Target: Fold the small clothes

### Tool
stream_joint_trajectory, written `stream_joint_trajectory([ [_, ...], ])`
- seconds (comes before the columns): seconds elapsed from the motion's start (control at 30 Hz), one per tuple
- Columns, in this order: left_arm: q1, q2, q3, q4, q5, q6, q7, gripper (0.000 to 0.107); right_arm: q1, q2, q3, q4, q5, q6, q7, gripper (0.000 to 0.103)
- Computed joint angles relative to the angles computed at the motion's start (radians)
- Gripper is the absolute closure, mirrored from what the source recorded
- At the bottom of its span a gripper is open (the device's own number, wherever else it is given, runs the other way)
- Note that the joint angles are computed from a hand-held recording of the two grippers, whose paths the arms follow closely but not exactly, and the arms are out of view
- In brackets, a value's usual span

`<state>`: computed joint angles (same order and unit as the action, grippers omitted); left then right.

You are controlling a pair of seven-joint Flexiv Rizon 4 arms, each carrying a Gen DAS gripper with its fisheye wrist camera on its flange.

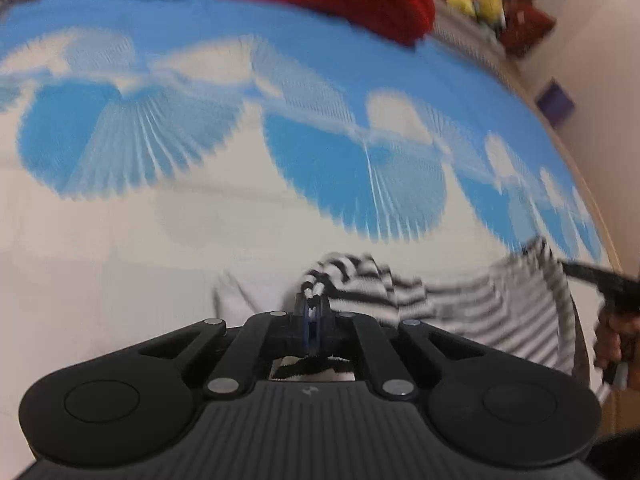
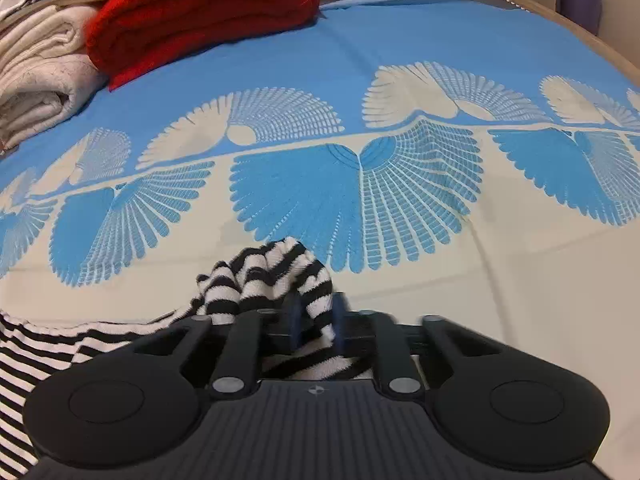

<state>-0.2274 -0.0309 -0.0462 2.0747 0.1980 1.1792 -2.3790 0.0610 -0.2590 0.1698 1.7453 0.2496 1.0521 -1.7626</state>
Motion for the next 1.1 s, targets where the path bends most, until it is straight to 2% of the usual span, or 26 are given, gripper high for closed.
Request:
stream_joint_trajectory([
  [0.03,0.0,0.005,0.008,-0.022,0.092,0.005,-0.093,0.105,0.002,0.004,-0.001,0.004,0.002,0.024,0.005,0.103],
  [0.07,0.0,0.015,0.013,-0.048,0.206,-0.002,-0.194,0.105,0.008,0.009,-0.002,0.017,0.01,0.091,0.02,0.103],
  [0.1,-0.001,0.022,0.007,-0.083,0.322,-0.04,-0.28,0.104,0.009,0.013,-0.003,0.027,0.021,0.152,0.038,0.103],
  [0.13,-0.003,0.021,-0.003,-0.11,0.389,-0.081,-0.316,0.104,0.008,0.013,0.0,0.029,0.039,0.202,0.057,0.103],
  [0.17,-0.004,0.01,-0.011,-0.125,0.402,-0.102,-0.305,0.104,0.008,0.011,-0.001,0.031,0.047,0.246,0.082,0.103],
  [0.23,-0.001,-0.03,-0.018,-0.121,0.278,-0.118,-0.186,0.101,0.027,0.006,-0.022,0.05,-0.011,0.277,0.151,0.103],
  [0.3,-0.004,-0.061,-0.025,-0.118,0.145,-0.166,-0.063,0.093,0.048,-0.002,-0.05,0.06,-0.112,0.201,0.223,0.102],
  [0.37,-0.024,-0.059,-0.017,-0.131,0.139,-0.209,-0.053,0.084,0.042,-0.013,-0.05,0.041,-0.156,0.072,0.258,0.098],
  [0.4,-0.033,-0.044,-0.011,-0.126,0.145,-0.208,-0.065,0.081,0.032,-0.015,-0.041,0.034,-0.146,0.047,0.254,0.098],
  [0.47,-0.041,0.0,-0.005,-0.098,0.126,-0.191,-0.106,0.066,0.026,0.002,-0.043,0.053,-0.164,0.056,0.258,0.098],
  [0.53,-0.043,0.063,-0.008,-0.052,0.053,-0.215,-0.101,0.065,-0.002,0.034,-0.027,0.062,-0.125,0.073,0.219,0.096],
  [0.57,-0.041,0.092,-0.015,-0.051,0.02,-0.275,-0.093,0.065,-0.027,0.056,-0.011,0.058,-0.07,0.061,0.177,0.096],
  [0.63,-0.042,0.156,-0.03,-0.026,-0.006,-0.342,-0.09,0.065,-0.076,0.105,0.006,0.034,0.059,-0.011,0.064,0.096],
  [0.7,-0.053,0.231,-0.039,0.028,-0.049,-0.354,-0.068,0.065,-0.104,0.167,-0.014,0.031,0.154,-0.095,0.001,0.088],
  [0.77,-0.066,0.293,-0.045,0.09,-0.107,-0.345,-0.057,0.056,-0.131,0.228,-0.053,0.032,0.259,-0.211,-0.058,0.075],
  [0.8,-0.068,0.317,-0.054,0.119,-0.127,-0.34,-0.07,0.053,-0.137,0.255,-0.075,0.039,0.287,-0.263,-0.081,0.073],
  [0.87,-0.063,0.34,-0.075,0.168,-0.145,-0.322,-0.108,0.048,-0.136,0.296,-0.11,0.077,0.288,-0.317,-0.115,0.072],
  [0.93,-0.089,0.328,-0.062,0.254,-0.24,-0.241,-0.129,0.049,-0.127,0.322,-0.125,0.133,0.243,-0.308,-0.107,0.072],
  [0.97,-0.111,0.312,-0.045,0.275,-0.312,-0.248,-0.1,0.052,-0.123,0.326,-0.136,0.148,0.231,-0.326,-0.094,0.072],
  [1.0,-0.114,0.292,-0.045,0.264,-0.341,-0.311,-0.084,0.052,-0.118,0.33,-0.144,0.154,0.22,-0.353,-0.079,0.072],
  [1.07,-0.087,0.279,-0.078,0.225,-0.27,-0.366,-0.072,0.052,-0.109,0.332,-0.157,0.159,0.215,-0.396,-0.097,0.071],
  [1.1,-0.091,0.277,-0.076,0.228,-0.277,-0.348,-0.053,0.052,-0.103,0.332,-0.158,0.165,0.204,-0.408,-0.116,0.07],
])
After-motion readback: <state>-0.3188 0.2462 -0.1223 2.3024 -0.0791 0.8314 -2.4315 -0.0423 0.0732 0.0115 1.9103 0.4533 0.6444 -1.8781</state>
